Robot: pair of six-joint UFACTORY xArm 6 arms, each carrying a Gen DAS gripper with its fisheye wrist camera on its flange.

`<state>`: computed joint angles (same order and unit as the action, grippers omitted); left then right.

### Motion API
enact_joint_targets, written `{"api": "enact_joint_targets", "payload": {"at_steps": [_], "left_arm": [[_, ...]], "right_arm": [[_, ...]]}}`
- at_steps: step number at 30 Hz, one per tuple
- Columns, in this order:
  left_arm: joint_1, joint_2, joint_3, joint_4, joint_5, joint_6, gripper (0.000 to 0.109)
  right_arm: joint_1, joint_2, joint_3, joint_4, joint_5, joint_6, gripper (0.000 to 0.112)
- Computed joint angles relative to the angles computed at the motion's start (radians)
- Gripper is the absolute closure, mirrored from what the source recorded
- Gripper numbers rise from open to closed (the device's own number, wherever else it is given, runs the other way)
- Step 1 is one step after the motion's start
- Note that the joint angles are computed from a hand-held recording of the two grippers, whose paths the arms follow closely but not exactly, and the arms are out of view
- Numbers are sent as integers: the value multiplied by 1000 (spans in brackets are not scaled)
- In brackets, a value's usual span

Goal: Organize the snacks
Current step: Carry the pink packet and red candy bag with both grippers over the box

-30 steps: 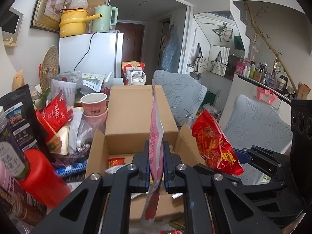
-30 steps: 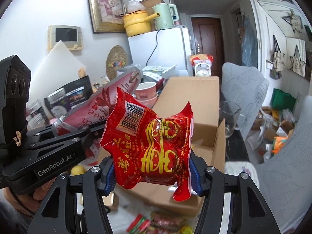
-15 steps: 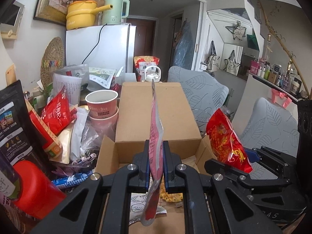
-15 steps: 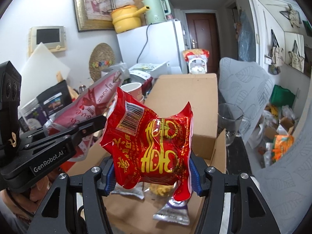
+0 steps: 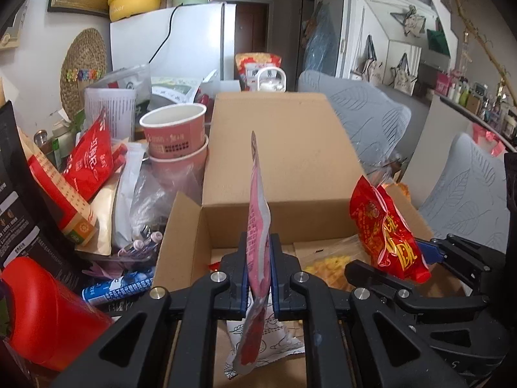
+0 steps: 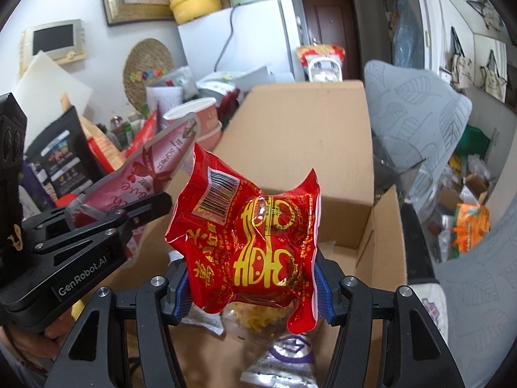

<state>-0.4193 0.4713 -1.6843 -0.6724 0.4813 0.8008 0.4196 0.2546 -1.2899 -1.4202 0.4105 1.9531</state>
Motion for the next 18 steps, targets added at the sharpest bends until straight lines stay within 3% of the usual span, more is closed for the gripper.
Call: {"api": "enact_joint_targets", "payload": {"at_steps": [8, 18], "left_arm": [[-6, 72, -62, 184, 53, -150, 98], [-10, 122, -120, 336, 137, -285, 98]], "right_arm": [[-14, 61, -28, 220, 1, -195, 51], [-3, 74, -46, 340, 49, -298, 47]]}}
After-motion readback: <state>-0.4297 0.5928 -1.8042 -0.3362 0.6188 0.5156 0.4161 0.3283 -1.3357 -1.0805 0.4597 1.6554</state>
